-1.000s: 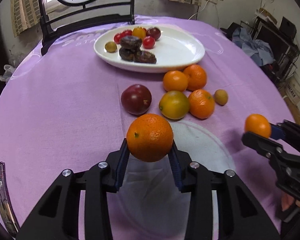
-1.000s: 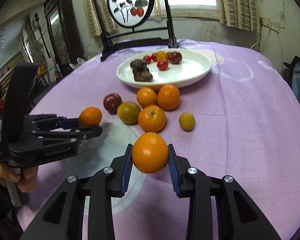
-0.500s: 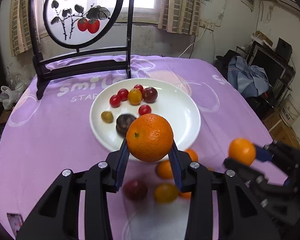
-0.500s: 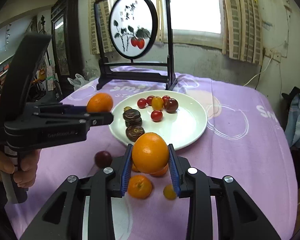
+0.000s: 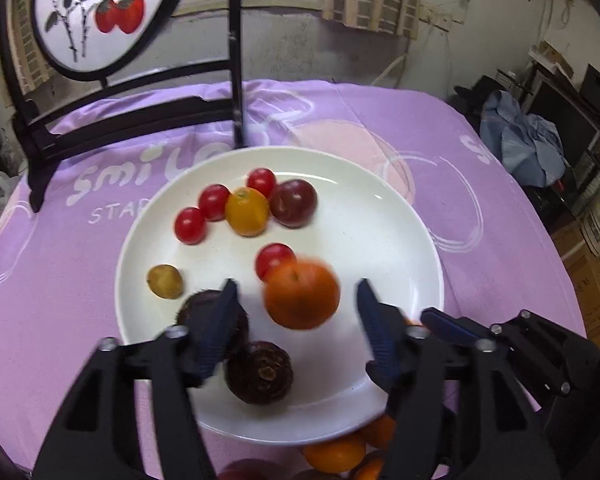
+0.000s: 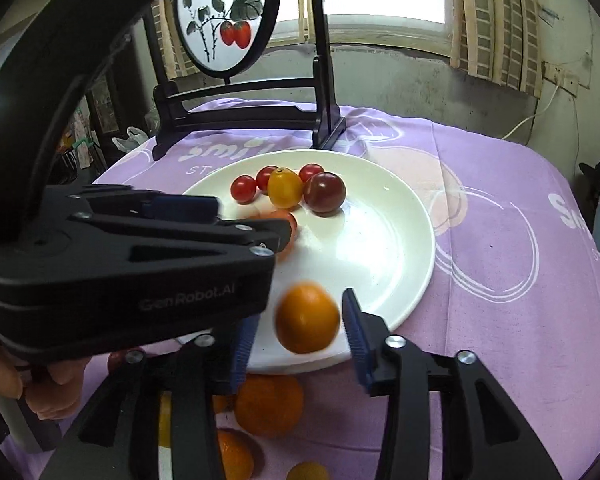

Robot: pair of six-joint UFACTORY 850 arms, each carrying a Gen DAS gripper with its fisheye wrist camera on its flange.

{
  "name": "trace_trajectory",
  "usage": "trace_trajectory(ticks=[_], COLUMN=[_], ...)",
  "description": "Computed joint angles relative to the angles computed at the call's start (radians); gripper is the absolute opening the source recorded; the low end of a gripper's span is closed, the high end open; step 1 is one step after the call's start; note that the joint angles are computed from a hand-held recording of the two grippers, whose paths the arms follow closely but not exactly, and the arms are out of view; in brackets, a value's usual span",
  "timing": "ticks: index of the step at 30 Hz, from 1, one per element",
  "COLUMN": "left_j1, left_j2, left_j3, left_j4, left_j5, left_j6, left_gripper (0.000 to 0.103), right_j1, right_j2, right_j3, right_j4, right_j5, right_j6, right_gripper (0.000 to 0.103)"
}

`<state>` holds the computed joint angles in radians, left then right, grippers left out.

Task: Organize fruits
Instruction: 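Carry both oranges to the white plate and open both tools over it, then grasp a dark-red tomato with the left tool while the right grasps a yellow tomato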

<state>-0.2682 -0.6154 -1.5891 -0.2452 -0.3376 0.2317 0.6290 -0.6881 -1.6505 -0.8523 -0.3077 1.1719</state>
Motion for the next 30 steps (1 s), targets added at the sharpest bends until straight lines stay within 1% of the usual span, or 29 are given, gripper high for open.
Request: trace_trajectory(ticks=[1,2,5,6,8,9,11,13,15,18,20,22,25,28,29,30], left_j1=[0.002,0.006,0.016,0.020,0.026,0.027,0.031,0.032,0.033,0.038,0.047,0.062,0.078,0.091,0.092,0.093], left_j2=[0.014,0.028,0.079,0.102,0.155,0.187,0.236,0.289,0.341,0.408,0.441,0.460,0.463,0.454,0.450,0.446], left_j3=[0.018,0.033,0.084,0.110,0.172,0.211,0.270,0.336,0.406,0.509,0.571,0.623,0.669,0.699,0.701,0.705], left_j4=[-0.010,-0.050,-0.108,-0.137,-0.164,-0.178,-0.216,-0.195,-0.185,-0.183,-0.238,-0.368,-0.388,-0.515,-0.517,-0.556], left_j5=[0.027,0.035,0.052,0.064,0.095,0.116,0.132,0.148,0.170,0.195,0.198,0.185,0.183,0.184,0.189,0.197], left_j6=[0.000,0.039,0.090,0.119,0.145,0.161,0.219,0.219,0.220,0.233,0.283,0.401,0.404,0.525,0.529,0.573], left_gripper=[0.070,0.071,0.074,0.077,0.083,0.085,0.088,0.090,0.095,0.096,0.096,0.096,0.096,0.096,0.096,0.096], right_j1=[0.001,0.002,0.009,0.011,0.021,0.026,0.036,0.049,0.064,0.091,0.107,0.122,0.140,0.151,0.154,0.157], right_j2=[0.006,0.013,0.050,0.065,0.105,0.122,0.158,0.194,0.227,0.268,0.280,0.284,0.281,0.267,0.255,0.242], right_j3=[0.009,0.019,0.069,0.087,0.141,0.163,0.209,0.257,0.305,0.374,0.402,0.419,0.434,0.432,0.421,0.408], right_j4=[-0.017,-0.031,-0.100,-0.121,-0.228,-0.268,-0.313,-0.356,-0.393,-0.436,-0.427,-0.406,-0.362,-0.290,-0.254,-0.232], right_j5=[0.003,0.008,0.018,0.023,0.019,0.013,0.006,-0.008,-0.022,-0.035,-0.043,-0.062,-0.085,-0.106,-0.126,-0.149], right_j6=[0.021,0.038,0.121,0.146,0.268,0.313,0.368,0.429,0.490,0.569,0.573,0.563,0.540,0.478,0.439,0.414], right_gripper=[0.047,0.047,0.049,0.052,0.059,0.060,0.060,0.061,0.064,0.069,0.069,0.069,0.069,0.069,0.069,0.069])
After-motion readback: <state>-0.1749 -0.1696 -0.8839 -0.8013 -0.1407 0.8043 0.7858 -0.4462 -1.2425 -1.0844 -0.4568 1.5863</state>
